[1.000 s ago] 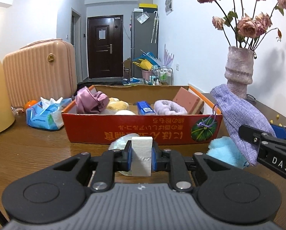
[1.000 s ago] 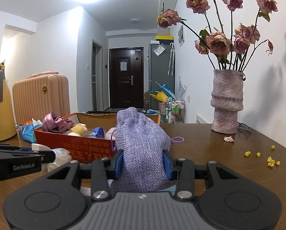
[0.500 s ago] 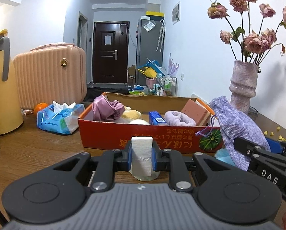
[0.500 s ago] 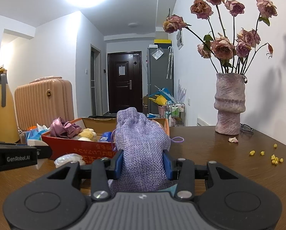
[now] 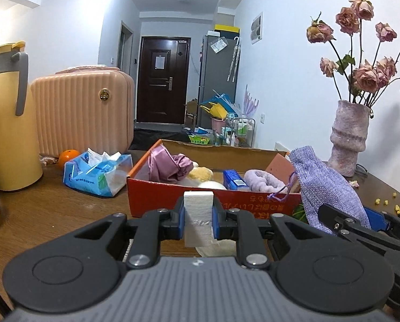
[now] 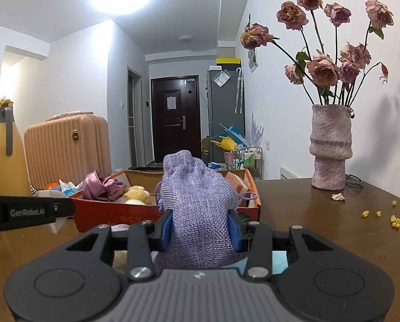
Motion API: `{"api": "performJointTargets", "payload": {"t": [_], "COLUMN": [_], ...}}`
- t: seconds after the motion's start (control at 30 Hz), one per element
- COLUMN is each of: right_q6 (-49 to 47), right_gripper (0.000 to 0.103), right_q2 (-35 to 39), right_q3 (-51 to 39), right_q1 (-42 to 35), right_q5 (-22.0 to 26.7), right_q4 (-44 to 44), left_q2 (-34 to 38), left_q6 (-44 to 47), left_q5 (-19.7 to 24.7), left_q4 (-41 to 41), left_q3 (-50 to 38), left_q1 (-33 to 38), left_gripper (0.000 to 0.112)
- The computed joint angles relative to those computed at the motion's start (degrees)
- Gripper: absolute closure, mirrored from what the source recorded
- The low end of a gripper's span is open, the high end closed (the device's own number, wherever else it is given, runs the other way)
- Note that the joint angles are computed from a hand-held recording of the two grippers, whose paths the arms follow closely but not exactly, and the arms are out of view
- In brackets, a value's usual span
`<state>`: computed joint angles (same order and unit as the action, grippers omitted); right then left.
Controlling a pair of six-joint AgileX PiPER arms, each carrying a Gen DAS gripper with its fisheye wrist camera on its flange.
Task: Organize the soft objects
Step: 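Carry the white bar and lavender pouch with both tools over the box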
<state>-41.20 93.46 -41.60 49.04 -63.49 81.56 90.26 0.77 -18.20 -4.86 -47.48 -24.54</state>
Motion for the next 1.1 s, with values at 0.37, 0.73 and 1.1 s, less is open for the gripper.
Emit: {"api": "performJointTargets", "payload": {"t": [0.37,0.73,1.1], "right_q6": [-0.08,-0.32,-0.38], "right_gripper": [0.062,0.062,0.062], "right_q2": [3.28,5.82,9.2], "right_q3": [-4.02,-7.39,-12.01], "right_q1": [-1.84,-5.16,-8.93], "right_q5": [0.45,2.07,4.55], "right_q4": [-2.26,-5.33,-8.62], "left_q2": [2.41,6.83,10.85], "left_q6": [2.88,3.52,5.25], "left_q5": [-0.76,0.35,1.56], "left_q4": [-3.19,-5.27,-7.96], "left_q3": [-3.07,-9.18,-15.17], "left_q1": [0.95,2.08,2.72], "left_gripper": [0.093,0.093,0.093]}}
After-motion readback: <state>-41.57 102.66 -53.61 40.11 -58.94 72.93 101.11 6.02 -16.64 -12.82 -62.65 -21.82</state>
